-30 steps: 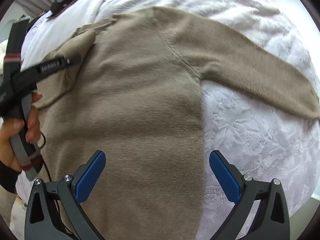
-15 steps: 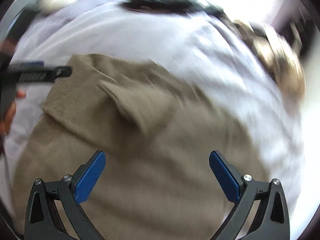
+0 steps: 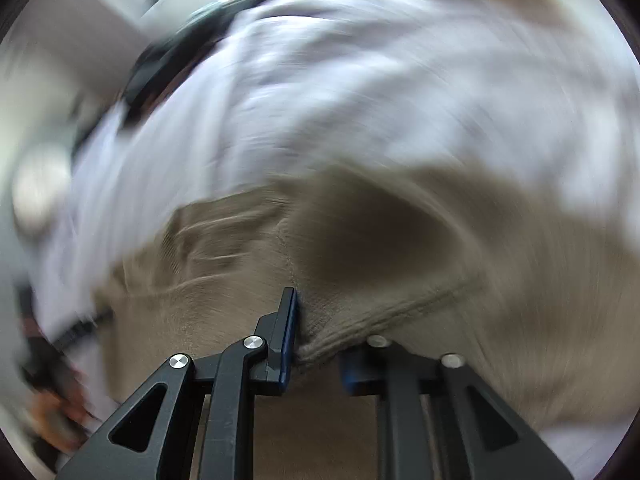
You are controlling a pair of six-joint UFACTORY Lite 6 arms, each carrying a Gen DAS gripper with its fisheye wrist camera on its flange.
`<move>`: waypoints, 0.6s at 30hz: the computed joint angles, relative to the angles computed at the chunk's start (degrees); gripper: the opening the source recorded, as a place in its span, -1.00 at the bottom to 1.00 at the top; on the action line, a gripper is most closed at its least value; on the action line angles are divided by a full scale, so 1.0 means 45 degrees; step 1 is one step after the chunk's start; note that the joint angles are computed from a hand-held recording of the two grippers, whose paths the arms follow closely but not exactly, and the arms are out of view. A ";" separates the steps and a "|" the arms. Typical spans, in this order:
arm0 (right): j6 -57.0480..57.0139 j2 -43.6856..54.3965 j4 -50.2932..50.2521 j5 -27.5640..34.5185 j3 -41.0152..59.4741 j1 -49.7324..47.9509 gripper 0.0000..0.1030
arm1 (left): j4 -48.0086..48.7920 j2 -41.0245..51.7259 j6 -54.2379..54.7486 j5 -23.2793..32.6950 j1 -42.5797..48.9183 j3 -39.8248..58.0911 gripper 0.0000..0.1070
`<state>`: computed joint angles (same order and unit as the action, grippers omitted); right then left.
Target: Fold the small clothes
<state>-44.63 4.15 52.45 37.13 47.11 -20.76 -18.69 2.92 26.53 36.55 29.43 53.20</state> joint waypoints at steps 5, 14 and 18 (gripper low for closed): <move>-0.1737 0.0011 0.2157 0.1668 -0.1070 -0.1807 0.13 | 0.0535 -0.0021 -0.0640 -0.0260 -0.0454 -0.0064 0.36; -0.0993 -0.0821 0.2109 0.1941 -0.1291 -0.1510 -0.85 | 0.0342 -0.0136 0.1085 -0.0239 -0.0888 0.0030 -0.65; -0.1528 0.0032 0.1815 0.0898 -0.2082 -0.2327 -0.75 | -0.0013 0.0122 0.1617 0.0066 -0.0449 0.0303 -0.61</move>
<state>-51.51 4.30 60.61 41.18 37.74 -31.23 -18.75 3.47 33.80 36.84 27.41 54.57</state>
